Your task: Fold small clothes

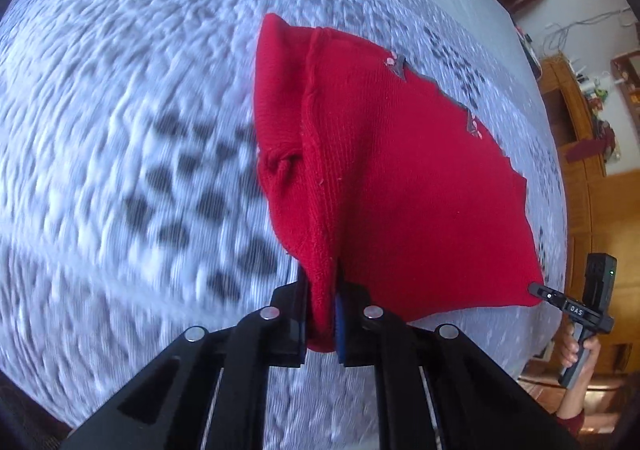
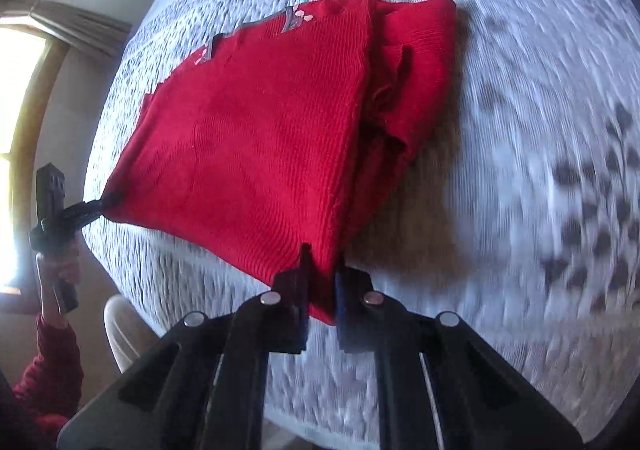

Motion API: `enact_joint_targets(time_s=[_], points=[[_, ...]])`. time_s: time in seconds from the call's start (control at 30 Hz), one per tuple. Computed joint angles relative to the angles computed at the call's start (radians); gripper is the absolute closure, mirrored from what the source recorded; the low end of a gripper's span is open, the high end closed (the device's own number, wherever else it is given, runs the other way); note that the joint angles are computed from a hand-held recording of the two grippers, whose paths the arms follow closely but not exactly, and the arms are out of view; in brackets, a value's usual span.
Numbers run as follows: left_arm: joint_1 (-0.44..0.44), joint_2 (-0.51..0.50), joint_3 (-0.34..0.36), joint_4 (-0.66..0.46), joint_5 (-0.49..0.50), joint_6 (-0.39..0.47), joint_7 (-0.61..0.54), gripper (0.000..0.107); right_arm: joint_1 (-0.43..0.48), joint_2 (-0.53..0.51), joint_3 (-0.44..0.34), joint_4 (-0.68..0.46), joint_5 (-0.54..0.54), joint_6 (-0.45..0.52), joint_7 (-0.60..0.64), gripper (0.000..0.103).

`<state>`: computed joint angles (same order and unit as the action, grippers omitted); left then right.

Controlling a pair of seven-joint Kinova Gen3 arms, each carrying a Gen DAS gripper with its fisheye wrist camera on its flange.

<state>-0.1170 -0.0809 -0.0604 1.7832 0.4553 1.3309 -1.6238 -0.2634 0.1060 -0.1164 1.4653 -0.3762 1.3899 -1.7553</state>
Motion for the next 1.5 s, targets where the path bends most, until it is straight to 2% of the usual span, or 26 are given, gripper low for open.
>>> enact_joint_targets(time_s=[0.13, 0.23, 0.3, 0.37, 0.47, 0.6, 0.67, 0.7, 0.77, 0.8, 0.93, 1.07, 1.23, 1.4, 1.43, 1.5], points=[[0.009, -0.117, -0.006, 0.093, -0.017, 0.018, -0.010, 0.098, 0.006, -0.118, -0.013, 0.118, -0.020, -0.009, -0.010, 0.094], [0.028, -0.154, 0.015, 0.138, -0.058, -0.013, 0.031, 0.097, -0.015, -0.145, -0.009, 0.179, -0.017, -0.029, -0.034, 0.094], [0.038, -0.151, 0.020, 0.169, -0.069, -0.052, 0.055, 0.097, -0.041, -0.156, -0.001, 0.225, -0.008, -0.058, -0.065, 0.094], [0.044, -0.147, 0.000, 0.208, -0.062, -0.088, 0.030, 0.097, -0.026, -0.148, -0.041, 0.236, 0.042, -0.075, -0.090, 0.094], [0.043, -0.141, -0.015, 0.243, -0.043, -0.128, 0.010, 0.097, -0.038, -0.127, -0.016, 0.286, 0.030, -0.126, -0.095, 0.094], [0.069, -0.182, 0.031, 0.264, -0.086, -0.183, 0.031, 0.094, -0.031, -0.129, -0.008, 0.302, 0.019, -0.138, -0.099, 0.095], [0.086, -0.202, 0.049, 0.259, -0.116, -0.189, 0.050, 0.092, -0.034, -0.146, -0.011, 0.297, 0.032, -0.125, -0.108, 0.092], [0.083, -0.207, 0.059, 0.248, -0.129, -0.177, 0.057, 0.088, -0.032, -0.151, -0.009, 0.285, 0.030, -0.108, -0.114, 0.087], [0.106, -0.215, 0.083, 0.204, -0.193, -0.134, 0.115, 0.078, -0.035, -0.172, -0.013, 0.262, 0.057, -0.088, -0.135, 0.069], [0.107, -0.222, 0.098, 0.189, -0.223, -0.124, 0.134, 0.070, -0.034, -0.178, -0.035, 0.245, 0.086, -0.087, -0.151, 0.069], [0.120, -0.239, 0.143, 0.094, -0.342, -0.133, 0.199, 0.069, -0.044, -0.182, -0.016, 0.116, 0.140, -0.057, -0.137, 0.069], [0.144, -0.131, 0.159, -0.008, -0.376, -0.191, 0.230, 0.065, -0.057, -0.075, -0.025, -0.023, 0.211, -0.069, -0.154, 0.067], [0.190, 0.051, 0.160, -0.074, -0.335, -0.265, 0.233, 0.066, -0.078, 0.101, -0.008, -0.139, 0.252, -0.095, -0.186, 0.067], [0.241, 0.147, 0.161, -0.072, -0.382, -0.329, 0.289, 0.066, -0.106, 0.234, 0.012, -0.236, 0.301, -0.068, -0.229, 0.067], [0.241, 0.151, 0.156, -0.064, -0.379, -0.343, 0.282, 0.065, -0.104, 0.248, 0.012, -0.243, 0.298, -0.067, -0.223, 0.069], [0.237, 0.156, 0.149, -0.056, -0.366, -0.363, 0.254, 0.065, -0.088, 0.253, 0.007, -0.237, 0.279, -0.078, -0.193, 0.087]])
